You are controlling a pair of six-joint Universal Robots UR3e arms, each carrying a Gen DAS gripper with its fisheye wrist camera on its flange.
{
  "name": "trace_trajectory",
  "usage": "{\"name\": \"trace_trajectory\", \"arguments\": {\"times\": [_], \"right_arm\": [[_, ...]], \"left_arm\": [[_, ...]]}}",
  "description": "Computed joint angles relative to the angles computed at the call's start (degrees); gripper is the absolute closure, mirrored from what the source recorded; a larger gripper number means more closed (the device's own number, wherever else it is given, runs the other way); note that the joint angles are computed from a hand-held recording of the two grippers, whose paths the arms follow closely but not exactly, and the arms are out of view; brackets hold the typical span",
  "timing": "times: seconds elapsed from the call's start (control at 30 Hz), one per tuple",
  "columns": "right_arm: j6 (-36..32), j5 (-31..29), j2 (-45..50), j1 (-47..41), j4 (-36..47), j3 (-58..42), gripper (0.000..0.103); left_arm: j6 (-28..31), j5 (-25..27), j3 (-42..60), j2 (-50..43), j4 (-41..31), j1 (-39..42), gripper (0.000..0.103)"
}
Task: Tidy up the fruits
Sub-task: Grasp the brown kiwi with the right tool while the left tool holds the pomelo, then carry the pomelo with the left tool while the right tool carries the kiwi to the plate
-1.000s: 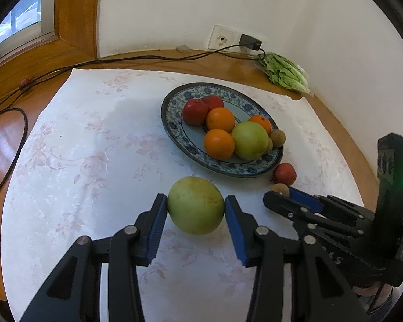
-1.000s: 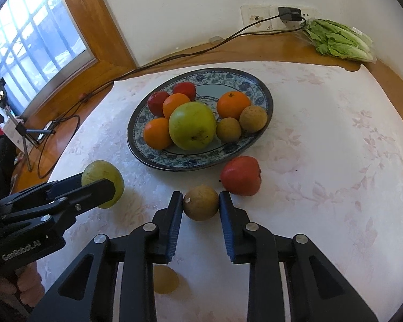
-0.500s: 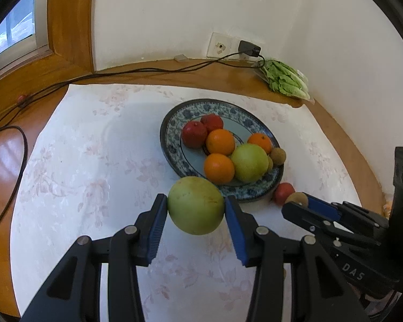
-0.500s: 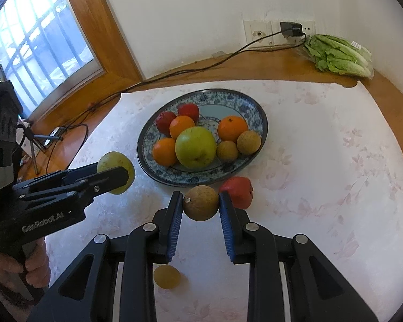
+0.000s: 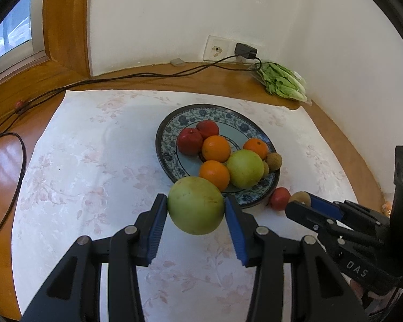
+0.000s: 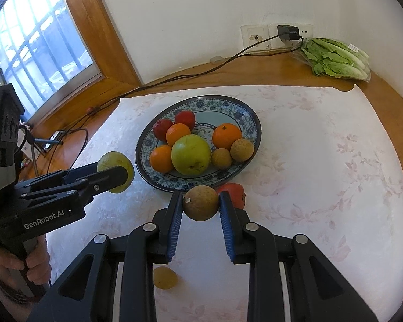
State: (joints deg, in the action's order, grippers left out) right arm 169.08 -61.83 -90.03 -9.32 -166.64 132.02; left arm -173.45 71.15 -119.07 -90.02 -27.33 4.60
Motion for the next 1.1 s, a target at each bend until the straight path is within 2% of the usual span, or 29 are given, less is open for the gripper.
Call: {"name": "trace_trajectory", "arguments": {"times": [0.3, 0.6, 1.1], "right_arm": [[-0.4, -0.8, 0.3, 0.1, 0.9, -2.1, 0.074], [0.3, -1.9, 4.2, 0.6, 2.4, -8.5, 0.074], [7.1, -6.0, 18.4, 3.9, 0.5, -24.1, 0.074]], "left_arm": [[-0.2, 1.8, 3.5, -4.0, 1.1, -1.1, 0.057], [-0.9, 3.5, 9.3, -9.9, 1.5, -2.1, 0.057], [-3.2, 3.2, 12.7, -16.8, 6.1, -2.8, 0.057]]}}
